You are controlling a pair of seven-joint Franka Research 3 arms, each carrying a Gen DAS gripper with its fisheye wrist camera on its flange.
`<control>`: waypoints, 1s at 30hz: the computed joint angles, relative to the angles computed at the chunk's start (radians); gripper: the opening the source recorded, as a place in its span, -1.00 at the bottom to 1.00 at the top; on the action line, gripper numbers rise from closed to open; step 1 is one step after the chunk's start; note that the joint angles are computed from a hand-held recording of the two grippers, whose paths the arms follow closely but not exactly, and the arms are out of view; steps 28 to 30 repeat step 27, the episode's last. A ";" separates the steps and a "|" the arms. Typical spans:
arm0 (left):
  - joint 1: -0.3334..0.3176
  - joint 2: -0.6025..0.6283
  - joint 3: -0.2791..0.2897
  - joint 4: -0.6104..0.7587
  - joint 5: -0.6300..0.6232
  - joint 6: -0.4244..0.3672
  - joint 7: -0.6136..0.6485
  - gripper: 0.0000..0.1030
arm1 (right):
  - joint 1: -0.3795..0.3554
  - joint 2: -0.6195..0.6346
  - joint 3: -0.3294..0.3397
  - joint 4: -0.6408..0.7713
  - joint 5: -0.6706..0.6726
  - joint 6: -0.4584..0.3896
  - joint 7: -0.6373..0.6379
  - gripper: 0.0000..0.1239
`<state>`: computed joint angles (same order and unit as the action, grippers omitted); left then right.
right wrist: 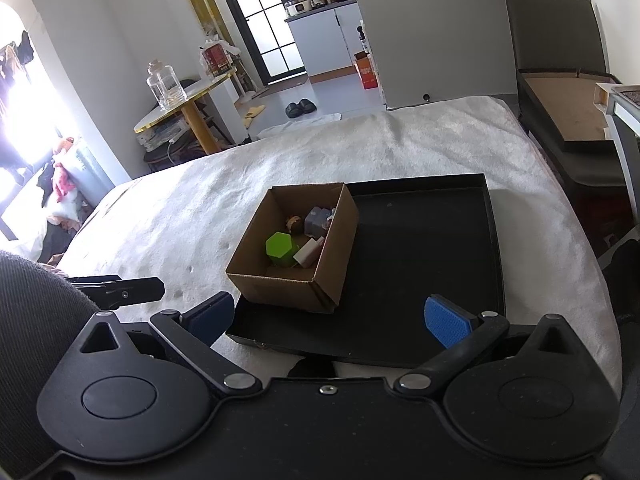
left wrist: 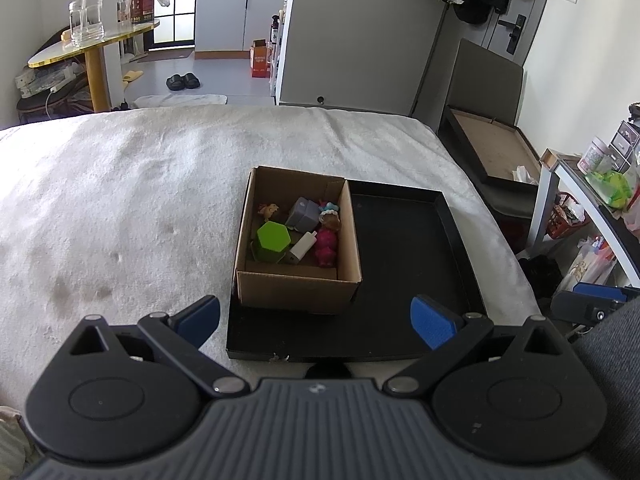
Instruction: Organize rigid objects
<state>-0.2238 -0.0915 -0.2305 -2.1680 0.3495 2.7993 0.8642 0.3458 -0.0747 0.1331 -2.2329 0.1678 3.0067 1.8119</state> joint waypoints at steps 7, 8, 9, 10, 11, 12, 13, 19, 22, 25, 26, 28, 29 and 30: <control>-0.002 -0.001 0.002 -0.002 -0.009 0.009 0.019 0.96 | -0.003 -0.001 0.002 -0.001 -0.014 0.000 0.012 0.66; -0.002 0.000 0.003 -0.002 -0.012 0.011 0.024 0.96 | -0.003 -0.001 0.003 -0.001 -0.016 0.000 0.014 0.66; -0.002 0.001 0.003 -0.002 -0.013 0.013 0.026 0.96 | -0.001 0.000 0.001 0.000 -0.009 -0.001 0.009 0.66; -0.003 0.001 0.003 -0.003 -0.017 0.015 0.028 0.96 | 0.001 0.000 0.000 0.001 -0.004 -0.003 0.005 0.66; -0.005 0.001 0.005 -0.006 -0.029 0.017 0.037 0.96 | 0.002 0.001 -0.001 0.003 0.001 -0.006 0.000 0.66; -0.006 0.002 0.007 -0.005 -0.041 0.018 0.046 0.96 | 0.003 0.001 -0.002 0.004 0.005 -0.007 -0.005 0.66; -0.007 0.003 0.008 -0.005 -0.050 0.018 0.053 0.96 | 0.003 0.002 -0.003 0.005 0.005 -0.008 -0.007 0.66; 0.000 0.004 0.001 -0.003 -0.015 0.021 0.038 0.96 | 0.013 0.006 -0.010 0.011 0.059 -0.012 -0.052 0.66; 0.004 0.003 -0.003 0.000 0.016 0.015 0.013 0.96 | 0.013 0.007 -0.010 0.010 0.066 -0.010 -0.058 0.66; 0.004 0.004 -0.004 0.002 0.031 0.012 0.000 0.96 | 0.012 0.007 -0.009 0.011 0.067 -0.011 -0.058 0.66; 0.003 0.004 -0.002 0.002 0.027 0.012 0.002 0.96 | 0.012 0.008 -0.009 0.011 0.071 -0.010 -0.060 0.66; 0.002 0.004 -0.002 0.002 0.024 0.011 0.004 0.96 | 0.012 0.007 -0.009 0.011 0.069 -0.011 -0.060 0.66; 0.002 0.004 -0.002 0.002 0.024 0.011 0.004 0.96 | 0.012 0.007 -0.009 0.011 0.069 -0.011 -0.060 0.66; 0.002 0.004 -0.002 0.002 0.024 0.011 0.004 0.96 | 0.012 0.007 -0.009 0.011 0.069 -0.011 -0.060 0.66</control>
